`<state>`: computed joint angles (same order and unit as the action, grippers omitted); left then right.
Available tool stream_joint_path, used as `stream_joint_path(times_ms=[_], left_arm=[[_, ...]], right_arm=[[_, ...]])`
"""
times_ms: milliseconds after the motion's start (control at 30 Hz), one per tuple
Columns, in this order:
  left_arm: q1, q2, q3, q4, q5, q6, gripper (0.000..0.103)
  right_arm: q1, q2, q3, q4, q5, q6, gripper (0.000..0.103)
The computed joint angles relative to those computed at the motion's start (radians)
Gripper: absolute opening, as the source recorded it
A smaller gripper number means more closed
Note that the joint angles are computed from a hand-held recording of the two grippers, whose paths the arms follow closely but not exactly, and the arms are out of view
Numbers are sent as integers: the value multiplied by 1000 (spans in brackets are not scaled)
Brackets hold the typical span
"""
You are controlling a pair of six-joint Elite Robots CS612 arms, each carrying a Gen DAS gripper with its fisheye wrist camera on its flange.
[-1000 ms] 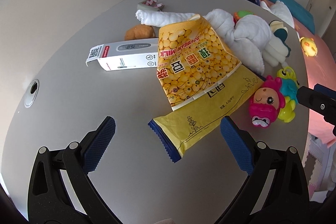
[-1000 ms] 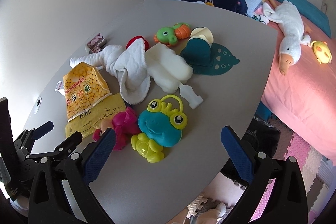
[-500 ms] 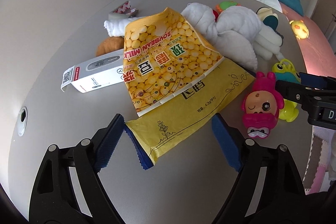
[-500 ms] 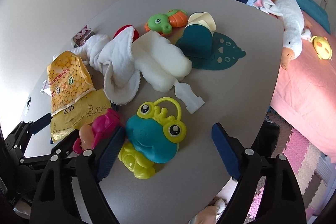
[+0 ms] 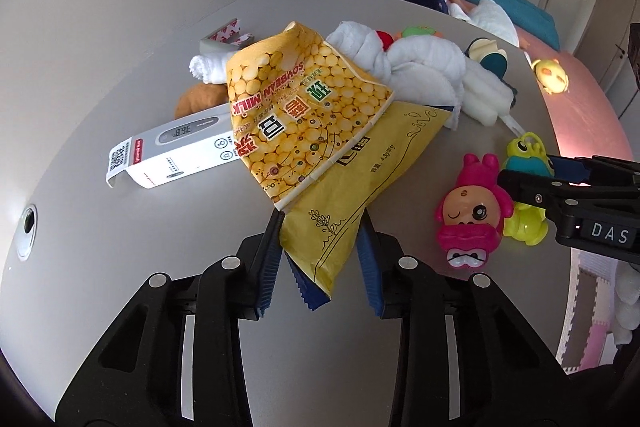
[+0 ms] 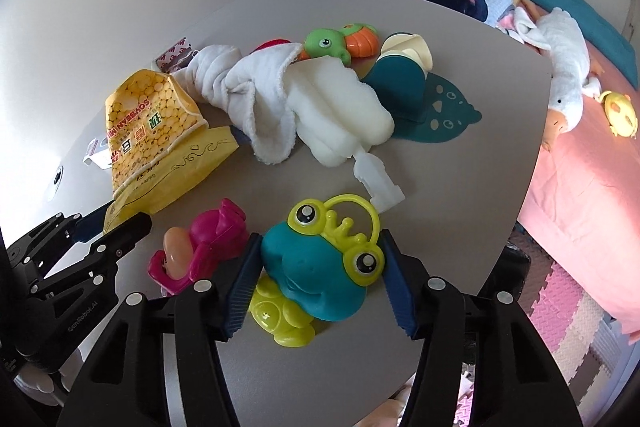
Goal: Collect trash
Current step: 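Carry both held items to the black bin and open both tools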
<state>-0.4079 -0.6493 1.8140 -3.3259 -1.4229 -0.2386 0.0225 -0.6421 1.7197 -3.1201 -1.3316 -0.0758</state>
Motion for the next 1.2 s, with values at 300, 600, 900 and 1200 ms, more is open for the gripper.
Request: stream_joint_path(times_ms=[300,600,900,1200], left_arm=[[-14,-47,61,-63,31,-20,35],[-47,-66,84,-117,47,-25,35],[-87,-66,66,-117,34,-2,35],[-134,-59,30,-87,-1,23,35]], right_arm=[[-15,-31,46,-84,30,15,59],[-42,-63,103,-157,46,10,59],[-87,-88,163,-214,44,20,59],[-146,-99,211,-252,32,52,59]])
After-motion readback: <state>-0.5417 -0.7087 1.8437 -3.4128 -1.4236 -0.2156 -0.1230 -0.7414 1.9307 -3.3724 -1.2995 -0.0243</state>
